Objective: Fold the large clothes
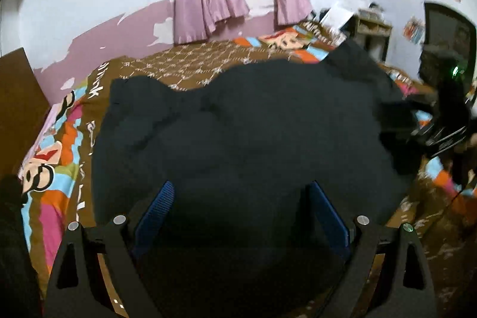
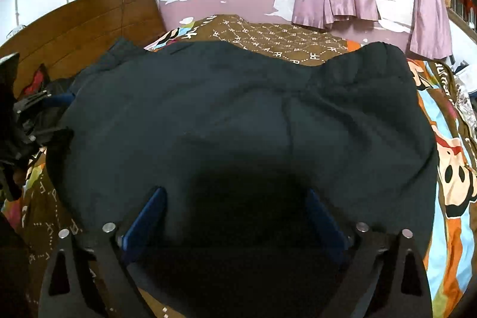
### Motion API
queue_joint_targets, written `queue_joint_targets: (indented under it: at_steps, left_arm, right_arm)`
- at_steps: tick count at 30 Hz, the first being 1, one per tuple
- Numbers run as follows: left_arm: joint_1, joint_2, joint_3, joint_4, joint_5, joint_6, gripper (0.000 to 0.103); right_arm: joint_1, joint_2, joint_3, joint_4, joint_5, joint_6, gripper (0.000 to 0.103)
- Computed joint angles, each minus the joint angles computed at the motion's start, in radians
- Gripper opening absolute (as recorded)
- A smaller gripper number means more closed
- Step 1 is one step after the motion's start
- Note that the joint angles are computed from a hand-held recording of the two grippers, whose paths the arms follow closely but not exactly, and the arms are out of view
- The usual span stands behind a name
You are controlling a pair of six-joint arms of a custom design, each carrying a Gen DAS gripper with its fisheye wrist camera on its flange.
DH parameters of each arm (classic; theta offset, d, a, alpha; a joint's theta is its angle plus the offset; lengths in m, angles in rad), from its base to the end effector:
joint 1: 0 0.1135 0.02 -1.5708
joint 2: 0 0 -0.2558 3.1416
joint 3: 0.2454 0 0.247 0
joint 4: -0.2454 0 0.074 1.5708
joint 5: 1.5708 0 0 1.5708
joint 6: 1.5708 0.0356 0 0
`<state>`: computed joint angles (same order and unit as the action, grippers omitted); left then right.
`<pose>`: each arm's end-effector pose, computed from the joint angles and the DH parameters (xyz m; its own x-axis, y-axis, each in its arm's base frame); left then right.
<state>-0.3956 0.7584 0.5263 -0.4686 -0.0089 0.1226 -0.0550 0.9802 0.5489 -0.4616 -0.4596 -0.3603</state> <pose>0.1524 -0.0633 0.2221 -0.5441 0.3598 -0.7580 0.4490 0.8880 0.0992 0.1873 0.0055 0.1978 -0.6472 -0.2808 -0.7087 -0.4880 0.8668 0.1022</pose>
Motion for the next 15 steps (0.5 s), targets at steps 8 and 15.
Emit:
queue_joint_targets:
  at_steps: [8,15]
  left_arm:
    - [-0.010,0.273,0.077,0.160,-0.104,-0.070,0.099]
    - [0.059,0.468,0.213,0.182,-0.117,-0.145,0.102]
  right_arm:
    - [0.002,0.259,0.107,0.163,0.022,0.065,0.103]
    - [0.066,0.504,0.276,0.211,0.070,0.064,0.103]
